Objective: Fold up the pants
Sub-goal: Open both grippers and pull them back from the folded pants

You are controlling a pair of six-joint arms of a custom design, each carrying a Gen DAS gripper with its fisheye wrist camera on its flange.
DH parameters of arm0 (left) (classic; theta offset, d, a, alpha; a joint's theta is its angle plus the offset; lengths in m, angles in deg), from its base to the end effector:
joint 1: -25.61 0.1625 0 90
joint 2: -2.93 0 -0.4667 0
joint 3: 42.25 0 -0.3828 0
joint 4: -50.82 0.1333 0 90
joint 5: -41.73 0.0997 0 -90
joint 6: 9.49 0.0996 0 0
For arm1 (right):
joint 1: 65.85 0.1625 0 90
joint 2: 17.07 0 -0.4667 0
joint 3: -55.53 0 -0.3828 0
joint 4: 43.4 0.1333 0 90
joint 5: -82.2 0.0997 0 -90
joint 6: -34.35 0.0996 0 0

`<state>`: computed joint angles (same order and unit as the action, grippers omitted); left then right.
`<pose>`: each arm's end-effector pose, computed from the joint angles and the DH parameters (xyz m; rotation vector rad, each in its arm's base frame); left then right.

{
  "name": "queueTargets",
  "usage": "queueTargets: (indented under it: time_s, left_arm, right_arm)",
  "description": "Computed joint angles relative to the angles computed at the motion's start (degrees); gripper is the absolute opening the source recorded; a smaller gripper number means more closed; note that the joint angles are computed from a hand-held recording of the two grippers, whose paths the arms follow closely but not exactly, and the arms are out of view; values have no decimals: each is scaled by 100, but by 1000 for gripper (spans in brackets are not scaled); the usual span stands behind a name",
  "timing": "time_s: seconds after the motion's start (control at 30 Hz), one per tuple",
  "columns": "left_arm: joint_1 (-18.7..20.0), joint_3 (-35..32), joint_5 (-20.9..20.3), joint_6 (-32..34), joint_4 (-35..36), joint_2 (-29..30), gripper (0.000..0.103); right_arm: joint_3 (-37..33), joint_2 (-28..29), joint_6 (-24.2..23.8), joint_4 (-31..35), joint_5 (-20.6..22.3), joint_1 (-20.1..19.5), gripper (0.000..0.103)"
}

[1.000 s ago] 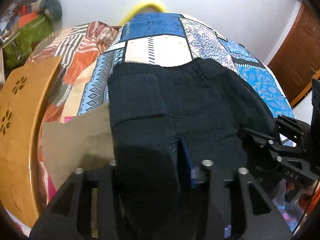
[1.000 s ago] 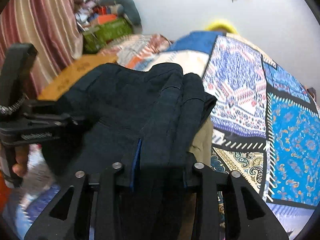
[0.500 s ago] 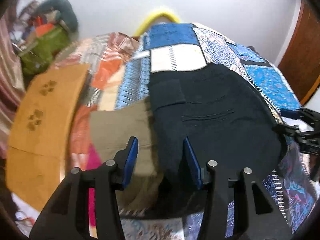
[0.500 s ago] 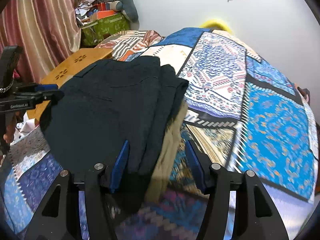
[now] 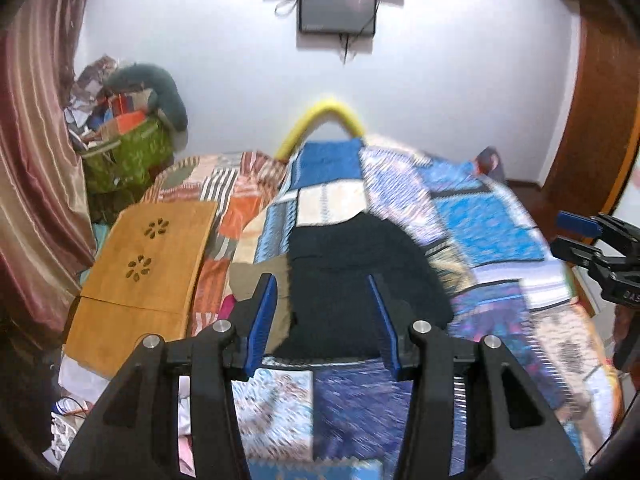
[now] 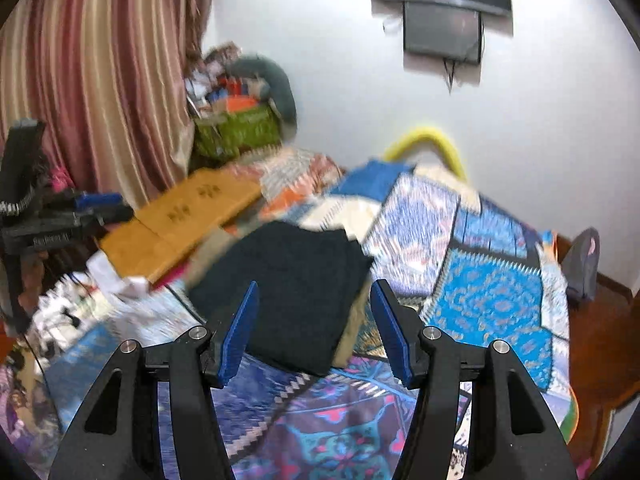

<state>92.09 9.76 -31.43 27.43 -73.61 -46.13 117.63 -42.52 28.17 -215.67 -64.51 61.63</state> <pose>-0.1797 -0.8193 0.4661 1.2632 2.3927 -0.7100 0.5492 -0.6340 0.1676 0.3420 -2.1491 1.1684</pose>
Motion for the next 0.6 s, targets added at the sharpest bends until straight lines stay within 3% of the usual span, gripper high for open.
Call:
queueTargets:
  time_s: [0.3,0.6]
  left_arm:
    - [-447,1863,-824,181,-822,-1823,47]
    - [-652,3104,-1178,98,-1722,-3038,47]
  right_arm:
    - [-389,327,-794,-1009,-115,864,54]
    - [-950,990,-2264,-2873,-222,1410,54]
